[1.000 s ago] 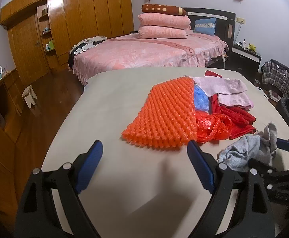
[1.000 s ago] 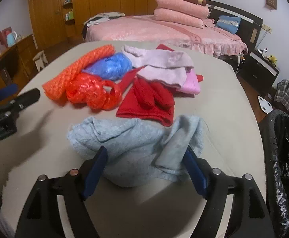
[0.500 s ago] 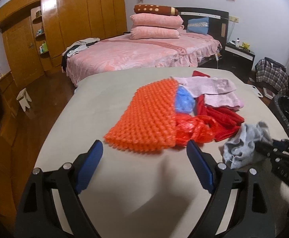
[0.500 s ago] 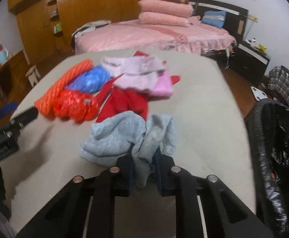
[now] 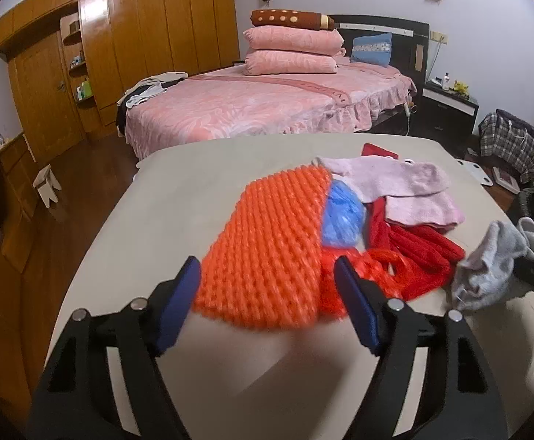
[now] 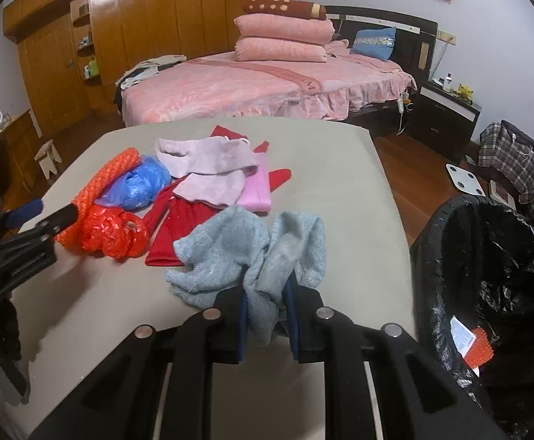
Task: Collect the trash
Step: 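Grasp the orange mesh bag with the left tool while the right tool holds the grey cloth, then carry both items over the trash bin and open both tools to drop them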
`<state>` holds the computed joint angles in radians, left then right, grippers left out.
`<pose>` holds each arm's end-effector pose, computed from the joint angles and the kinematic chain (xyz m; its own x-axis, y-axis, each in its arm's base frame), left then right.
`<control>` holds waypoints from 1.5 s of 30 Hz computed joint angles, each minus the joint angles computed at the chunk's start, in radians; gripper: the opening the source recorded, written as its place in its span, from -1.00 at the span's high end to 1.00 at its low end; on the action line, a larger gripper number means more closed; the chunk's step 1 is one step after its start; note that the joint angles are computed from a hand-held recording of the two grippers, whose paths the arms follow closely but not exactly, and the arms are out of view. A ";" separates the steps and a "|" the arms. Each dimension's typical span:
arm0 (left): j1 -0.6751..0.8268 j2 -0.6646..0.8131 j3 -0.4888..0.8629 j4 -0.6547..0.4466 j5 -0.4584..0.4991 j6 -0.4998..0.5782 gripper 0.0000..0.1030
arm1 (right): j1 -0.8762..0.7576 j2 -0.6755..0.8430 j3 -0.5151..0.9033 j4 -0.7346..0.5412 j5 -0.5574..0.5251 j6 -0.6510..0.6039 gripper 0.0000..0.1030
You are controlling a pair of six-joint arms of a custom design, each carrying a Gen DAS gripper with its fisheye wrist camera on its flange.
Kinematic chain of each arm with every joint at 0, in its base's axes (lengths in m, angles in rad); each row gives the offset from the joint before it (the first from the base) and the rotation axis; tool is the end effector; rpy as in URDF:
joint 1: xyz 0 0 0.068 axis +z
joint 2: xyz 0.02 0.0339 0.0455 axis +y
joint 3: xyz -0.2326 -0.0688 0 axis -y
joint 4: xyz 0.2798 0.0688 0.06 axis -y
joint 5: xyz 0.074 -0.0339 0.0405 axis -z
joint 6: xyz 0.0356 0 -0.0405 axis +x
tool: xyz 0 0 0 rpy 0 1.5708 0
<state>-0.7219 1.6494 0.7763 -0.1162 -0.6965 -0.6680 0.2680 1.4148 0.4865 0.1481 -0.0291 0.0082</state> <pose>0.2550 -0.1941 0.0849 -0.6425 -0.0673 -0.7633 -0.1982 0.9768 0.0806 0.2673 0.0745 0.0781 -0.6806 -0.1784 -0.7106 -0.2791 0.9599 0.0263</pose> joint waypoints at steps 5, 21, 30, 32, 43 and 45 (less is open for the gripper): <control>0.056 0.046 0.015 0.043 0.107 0.032 0.31 | 0.028 0.010 0.009 -0.002 0.011 -0.008 0.66; -0.023 -0.135 -0.007 -0.057 0.036 0.012 0.75 | 0.033 -0.184 -0.041 -0.056 -0.001 -0.010 0.66; -0.098 -0.088 0.131 -0.145 0.017 -0.008 0.75 | -0.064 -0.323 -0.058 -0.140 -0.054 -0.011 0.66; -0.116 -0.074 0.158 -0.151 0.012 -0.009 0.75 | -0.089 -0.360 -0.066 -0.157 -0.058 -0.016 0.66; -0.210 0.086 0.366 -0.137 0.032 0.037 0.75 | -0.292 -0.494 -0.087 -0.244 -0.111 -0.087 0.66; -0.228 0.134 0.423 -0.134 0.045 0.050 0.75 | -0.342 -0.505 -0.091 -0.252 -0.130 -0.103 0.66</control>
<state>-0.9501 1.7830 1.1993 -0.2500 -0.6519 -0.6182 -0.0740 0.9095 0.3959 -0.1042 -0.1593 -0.0944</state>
